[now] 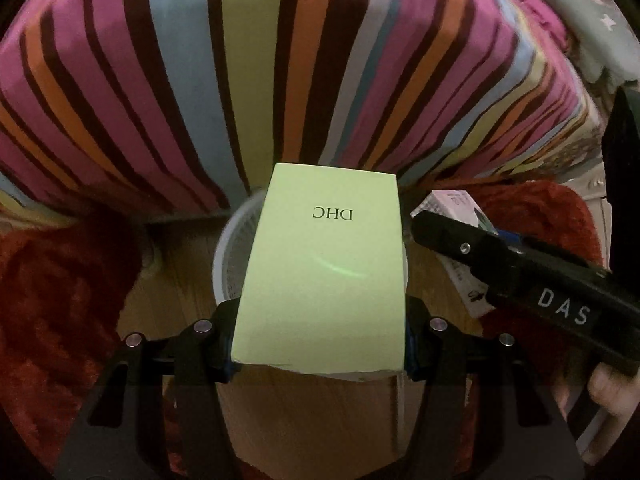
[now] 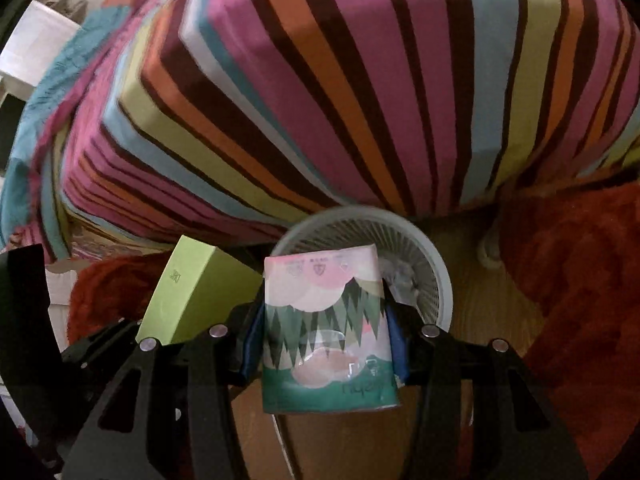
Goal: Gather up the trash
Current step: 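Carry the green box and tissue pack over the wastebasket with both tools, then open both tools to drop the green box and tissue pack into the wastebasket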
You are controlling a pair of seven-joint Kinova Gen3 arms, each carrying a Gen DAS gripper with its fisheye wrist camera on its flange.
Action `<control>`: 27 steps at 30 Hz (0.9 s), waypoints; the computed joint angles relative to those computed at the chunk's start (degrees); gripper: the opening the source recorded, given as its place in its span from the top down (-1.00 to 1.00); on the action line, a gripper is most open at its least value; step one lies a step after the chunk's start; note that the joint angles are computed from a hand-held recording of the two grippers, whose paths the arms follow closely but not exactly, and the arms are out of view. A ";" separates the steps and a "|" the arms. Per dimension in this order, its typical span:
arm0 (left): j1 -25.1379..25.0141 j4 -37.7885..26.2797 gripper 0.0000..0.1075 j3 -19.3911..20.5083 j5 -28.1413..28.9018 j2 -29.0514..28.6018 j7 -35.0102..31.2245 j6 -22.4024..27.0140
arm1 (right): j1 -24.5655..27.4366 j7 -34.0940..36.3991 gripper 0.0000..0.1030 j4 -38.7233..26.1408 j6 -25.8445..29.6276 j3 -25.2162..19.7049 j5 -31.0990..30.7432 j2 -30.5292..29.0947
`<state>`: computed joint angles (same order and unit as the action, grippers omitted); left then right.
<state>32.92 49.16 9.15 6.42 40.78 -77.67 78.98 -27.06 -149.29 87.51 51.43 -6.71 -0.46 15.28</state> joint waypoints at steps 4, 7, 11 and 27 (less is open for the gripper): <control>0.20 -3.41 -0.06 -0.04 0.56 3.61 1.66 4.17 | 2.80 1.78 0.08 0.15 -0.50 -0.32 -4.87 1.72; -0.09 -4.78 -0.07 -0.05 1.36 5.46 2.71 6.30 | 4.76 3.53 0.08 0.59 -0.74 -0.72 -8.73 3.13; -0.48 -7.49 -0.07 -0.11 2.42 8.08 4.28 9.36 | 6.75 5.58 0.08 2.12 -1.42 -1.23 -13.36 4.43; 1.46 -19.30 -0.33 -1.63 1.76 15.79 7.61 21.51 | 6.78 5.10 -0.60 1.10 2.36 -0.41 -15.84 8.12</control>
